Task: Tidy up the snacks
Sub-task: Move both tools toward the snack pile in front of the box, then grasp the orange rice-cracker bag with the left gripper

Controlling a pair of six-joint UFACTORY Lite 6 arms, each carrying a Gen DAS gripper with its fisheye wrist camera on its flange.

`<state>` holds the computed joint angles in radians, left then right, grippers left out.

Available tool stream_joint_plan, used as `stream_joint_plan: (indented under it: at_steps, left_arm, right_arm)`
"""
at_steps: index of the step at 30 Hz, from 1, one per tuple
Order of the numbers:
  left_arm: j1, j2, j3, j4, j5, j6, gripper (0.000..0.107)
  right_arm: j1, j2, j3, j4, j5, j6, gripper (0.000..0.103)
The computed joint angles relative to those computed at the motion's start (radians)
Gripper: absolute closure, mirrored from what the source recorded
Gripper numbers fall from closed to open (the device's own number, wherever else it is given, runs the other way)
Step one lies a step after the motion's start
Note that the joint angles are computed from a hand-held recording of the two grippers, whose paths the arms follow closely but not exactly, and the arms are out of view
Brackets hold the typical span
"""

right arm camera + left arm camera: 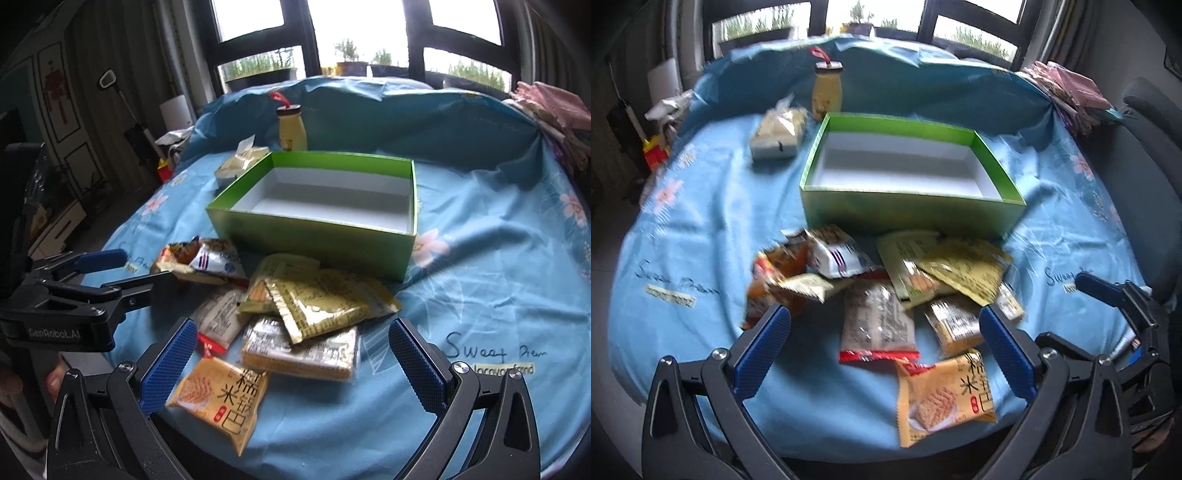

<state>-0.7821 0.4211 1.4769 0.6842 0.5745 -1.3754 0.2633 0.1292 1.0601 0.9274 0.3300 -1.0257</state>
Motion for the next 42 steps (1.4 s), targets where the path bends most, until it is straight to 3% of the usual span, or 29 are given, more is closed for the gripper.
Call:
stream_joint_plan:
  at_steps: [7, 11, 15, 19, 23, 29, 36, 42]
  left_arm:
    - [0.040, -0.036, -0.126, -0.180, -0.221, 0.114, 0.004]
    - [0.051, -0.053, -0.177, -0.412, -0.241, 0.341, 0.005]
    - [0.037, -0.047, -0.208, -0.482, -0.270, 0.428, 0.005]
    - [0.043, -0.044, -0.229, -0.675, -0.293, 0.614, 0.007]
    - [0.043, -0.006, -0.205, -0.811, -0.286, 0.748, 0.020]
    - [0.053, 0.042, -0.189, -1.024, -0.300, 0.942, 0.043]
    - [0.053, 0.048, -0.190, -1.034, -0.313, 0.942, 0.050]
    - [0.003, 0.057, -0.136, -0.703, -0.279, 0.647, 0.051]
  right_arm:
    - [-0.059, 0.006, -0.049, 0.073, 0.141, -0.121, 0.000]
    - [-0.075, 0.014, -0.078, 0.126, 0.228, -0.185, 0.000]
    - [-0.053, 0.023, -0.143, 0.255, 0.231, -0.355, 0.000]
    - [-0.022, 0.040, -0.181, 0.322, 0.226, -0.448, 0.001]
    - [0.009, 0.084, -0.170, 0.345, 0.213, -0.474, 0.017]
    - [0.036, 0.166, -0.140, 0.394, 0.191, -0.518, 0.029]
    - [0.050, 0.183, -0.139, 0.460, 0.179, -0.596, 0.040]
    - [0.029, 0.147, -0.179, 0.515, 0.211, -0.649, 0.048]
